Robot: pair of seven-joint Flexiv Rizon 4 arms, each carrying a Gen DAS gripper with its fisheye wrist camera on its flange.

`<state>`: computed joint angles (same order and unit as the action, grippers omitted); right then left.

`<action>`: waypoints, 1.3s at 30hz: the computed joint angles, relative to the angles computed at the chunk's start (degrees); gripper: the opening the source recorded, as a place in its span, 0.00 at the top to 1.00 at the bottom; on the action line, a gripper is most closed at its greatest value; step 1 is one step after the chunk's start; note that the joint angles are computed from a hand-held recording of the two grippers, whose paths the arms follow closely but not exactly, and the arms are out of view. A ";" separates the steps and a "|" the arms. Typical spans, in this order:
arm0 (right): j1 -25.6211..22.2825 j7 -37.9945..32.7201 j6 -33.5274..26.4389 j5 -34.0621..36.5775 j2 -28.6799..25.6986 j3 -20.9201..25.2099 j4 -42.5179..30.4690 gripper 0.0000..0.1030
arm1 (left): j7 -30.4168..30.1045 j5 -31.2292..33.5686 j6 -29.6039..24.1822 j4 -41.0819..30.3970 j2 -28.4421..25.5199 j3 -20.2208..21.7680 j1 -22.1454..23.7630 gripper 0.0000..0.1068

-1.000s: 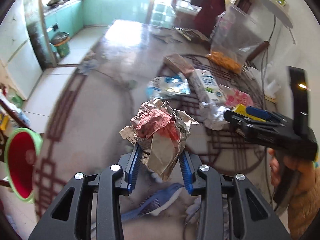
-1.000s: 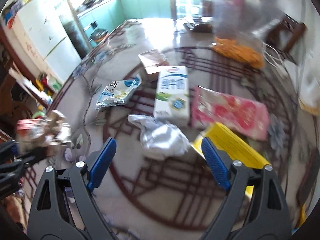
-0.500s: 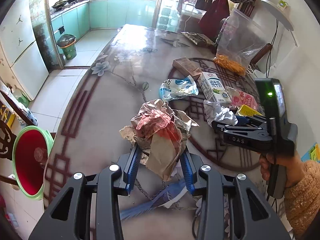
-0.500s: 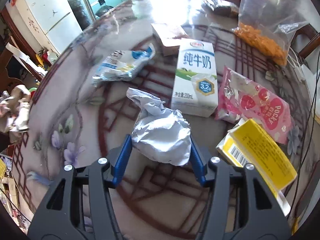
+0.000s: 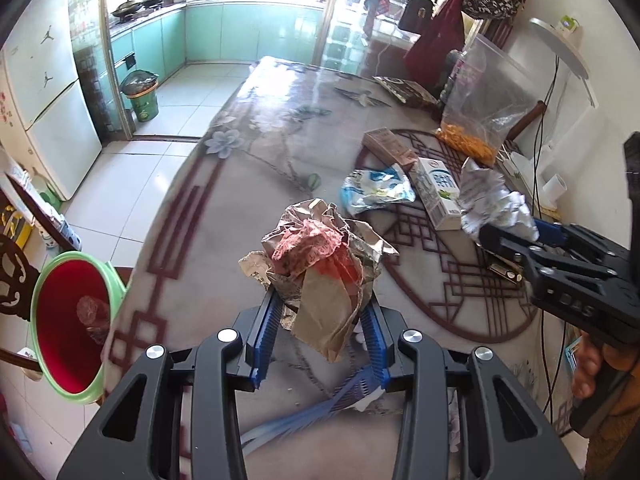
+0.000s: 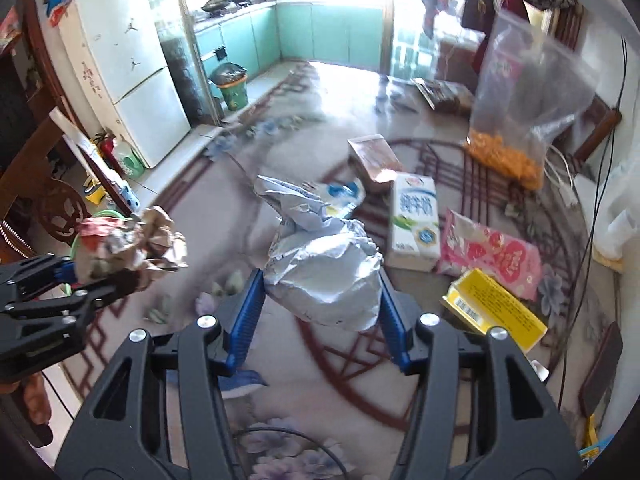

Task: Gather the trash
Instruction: 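Carry both crumpled wads over the red bucket and open both tools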

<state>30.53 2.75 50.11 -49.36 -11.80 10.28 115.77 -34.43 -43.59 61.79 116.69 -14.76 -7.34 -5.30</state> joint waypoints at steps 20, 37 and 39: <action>10.51 -10.72 -7.75 3.97 -14.79 -2.94 -22.65 0.49 | 4.81 -3.56 -3.54 -3.47 -1.98 3.56 8.64 0.65; 16.36 -19.38 -12.91 10.23 -26.39 -6.35 -41.38 0.49 | 0.45 2.85 -5.73 -11.42 -9.50 4.99 15.41 0.65; 16.84 -21.10 -13.48 11.03 -27.94 -6.70 -44.09 0.49 | -0.65 4.43 -4.42 -12.28 -10.53 5.27 15.74 0.65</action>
<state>47.37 -18.35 36.63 -38.33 -39.74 3.58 71.68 -35.07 -39.16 57.37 104.40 -25.29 -2.07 10.44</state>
